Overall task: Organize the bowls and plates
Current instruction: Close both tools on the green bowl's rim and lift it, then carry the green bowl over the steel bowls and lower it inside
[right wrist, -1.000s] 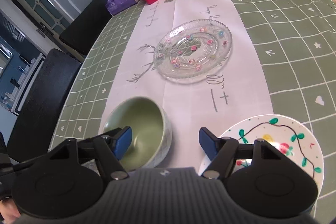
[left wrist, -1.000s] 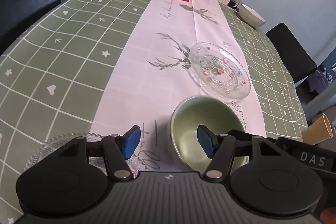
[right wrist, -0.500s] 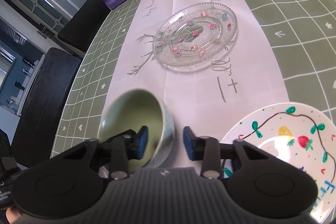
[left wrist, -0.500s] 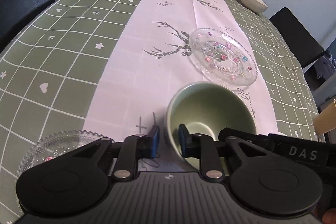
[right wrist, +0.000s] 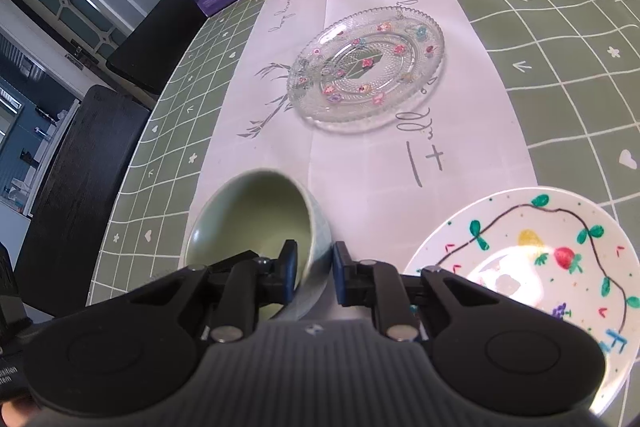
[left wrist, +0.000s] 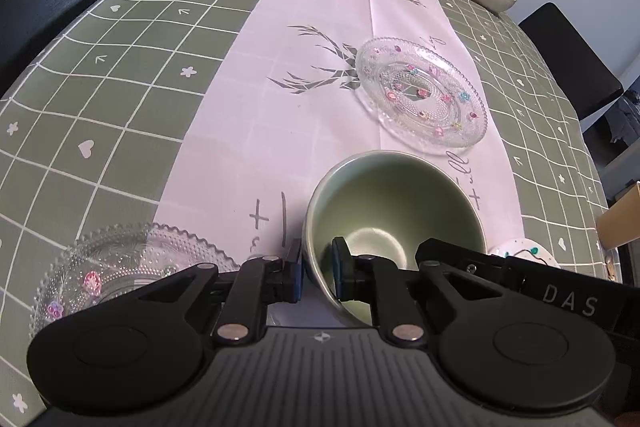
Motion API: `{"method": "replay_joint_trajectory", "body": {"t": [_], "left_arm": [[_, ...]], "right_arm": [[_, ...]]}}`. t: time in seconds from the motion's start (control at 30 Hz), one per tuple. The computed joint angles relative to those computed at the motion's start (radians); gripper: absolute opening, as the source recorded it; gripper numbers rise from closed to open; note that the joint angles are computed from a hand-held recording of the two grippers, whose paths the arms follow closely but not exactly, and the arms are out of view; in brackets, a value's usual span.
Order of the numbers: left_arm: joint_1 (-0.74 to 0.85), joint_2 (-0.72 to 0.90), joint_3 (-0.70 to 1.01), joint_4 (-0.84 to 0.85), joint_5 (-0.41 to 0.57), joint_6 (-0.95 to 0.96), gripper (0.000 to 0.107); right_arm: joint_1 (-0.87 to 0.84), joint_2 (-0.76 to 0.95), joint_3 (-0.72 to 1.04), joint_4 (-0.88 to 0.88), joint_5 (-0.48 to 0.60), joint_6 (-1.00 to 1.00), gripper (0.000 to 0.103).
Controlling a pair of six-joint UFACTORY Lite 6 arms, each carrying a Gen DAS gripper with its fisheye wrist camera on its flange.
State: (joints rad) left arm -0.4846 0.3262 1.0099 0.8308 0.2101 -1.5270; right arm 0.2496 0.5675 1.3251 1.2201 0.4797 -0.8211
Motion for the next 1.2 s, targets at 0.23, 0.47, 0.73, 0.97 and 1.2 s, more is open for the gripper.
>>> {"method": "replay_joint_trajectory", "body": {"t": [0.23, 0.47, 0.73, 0.97, 1.2], "left_arm": [[-0.112, -0.061, 0.023, -0.002, 0.139, 0.032, 0.016], [-0.181, -0.172, -0.014, -0.111, 0.194, 0.112, 0.016], [-0.37, -0.271, 0.016, -0.113, 0.418, 0.065, 0.016], [-0.495, -0.411, -0.01, -0.153, 0.524, 0.047, 0.016], [-0.633, -0.47, 0.039, -0.181, 0.675, 0.026, 0.016]], "right_arm": [[-0.025, -0.1, -0.081, -0.062, 0.012, 0.051, 0.012], [-0.069, -0.279, -0.206, -0.116, 0.045, 0.085, 0.011], [-0.064, -0.542, -0.343, -0.372, 0.076, 0.371, 0.009], [-0.096, -0.753, -0.375, -0.561, 0.238, 0.56, 0.009], [-0.143, -0.957, -0.431, -0.614, 0.385, 0.637, 0.009]]}}
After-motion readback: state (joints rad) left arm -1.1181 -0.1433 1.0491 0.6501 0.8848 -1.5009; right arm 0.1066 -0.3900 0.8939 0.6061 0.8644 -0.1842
